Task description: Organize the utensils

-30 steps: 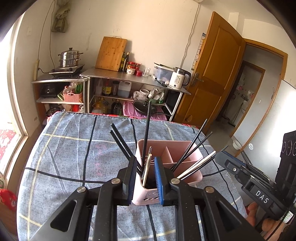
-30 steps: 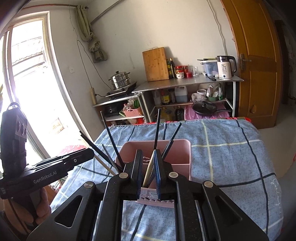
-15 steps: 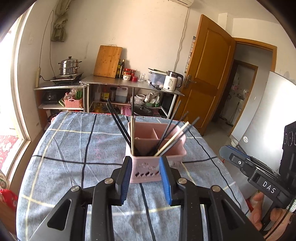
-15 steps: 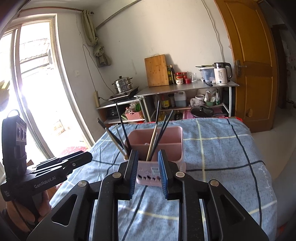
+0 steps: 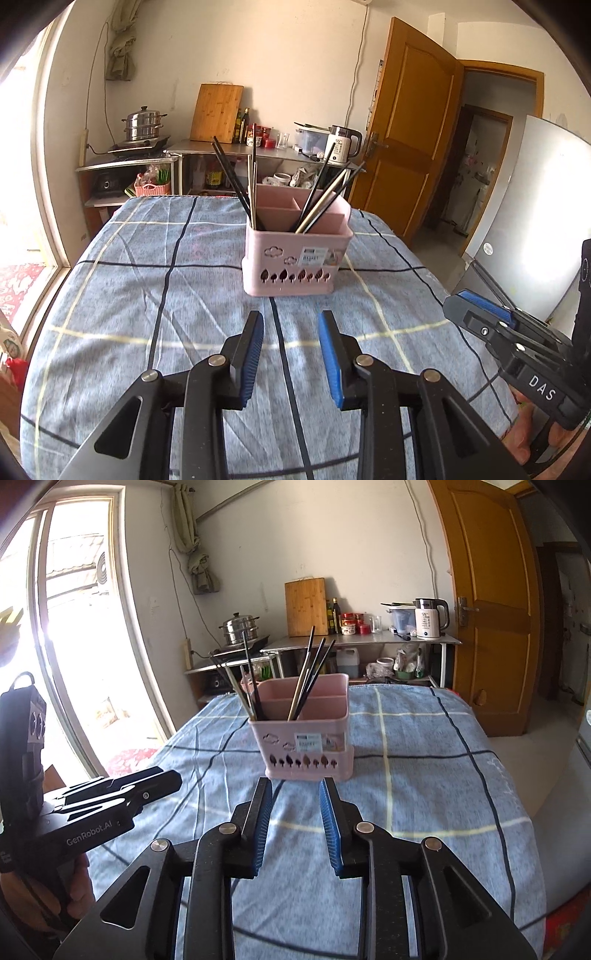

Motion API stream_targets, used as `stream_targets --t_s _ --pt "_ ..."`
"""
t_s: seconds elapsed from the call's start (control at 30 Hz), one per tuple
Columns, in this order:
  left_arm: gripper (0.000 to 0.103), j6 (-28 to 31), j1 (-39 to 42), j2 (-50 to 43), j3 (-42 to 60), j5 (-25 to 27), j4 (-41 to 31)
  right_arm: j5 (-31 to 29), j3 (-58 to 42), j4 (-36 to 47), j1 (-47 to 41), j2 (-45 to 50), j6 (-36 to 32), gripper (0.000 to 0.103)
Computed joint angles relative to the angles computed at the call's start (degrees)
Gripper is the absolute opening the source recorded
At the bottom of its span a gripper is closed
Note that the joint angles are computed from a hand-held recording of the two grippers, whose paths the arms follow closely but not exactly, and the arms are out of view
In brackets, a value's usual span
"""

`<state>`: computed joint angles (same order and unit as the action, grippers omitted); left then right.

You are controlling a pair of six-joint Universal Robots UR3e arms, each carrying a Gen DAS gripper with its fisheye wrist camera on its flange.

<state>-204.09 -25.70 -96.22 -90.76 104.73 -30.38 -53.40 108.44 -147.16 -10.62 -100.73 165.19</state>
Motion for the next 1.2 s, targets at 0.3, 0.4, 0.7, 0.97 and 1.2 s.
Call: stream_targets --t_s 0.3,0.4,0.7,0.97,1.2 --pt "0.031 -1.8 -7.6 2.4 -4.2 6.8 0.7 2.0 8.9 3.4 -3.2 -11.6 -4.3 0.028" --pt "0.031 -2.7 -9.7 2.8 -4.5 9.0 0.9 3.1 10.8 4.4 -4.5 -14.8 -5.2 0.028" --pt "0.031 -3.4 -11.2 4.1 -5.9 11.3 2.4 4.5 13.3 4.9 -6.6 -18.7 -6.2 0.029" --pt "0.031 -2.8 -11.0 3.9 -10.1 12.1 9.9 3.6 15.4 1.2 -6.3 -18.5 -5.2 0.029" --pt "0.031 -2.7 -10.9 2.2 -12.7 12.6 13.4 2.3 17.8 -2.0 -5.9 -18.2 -5.0 0.029"
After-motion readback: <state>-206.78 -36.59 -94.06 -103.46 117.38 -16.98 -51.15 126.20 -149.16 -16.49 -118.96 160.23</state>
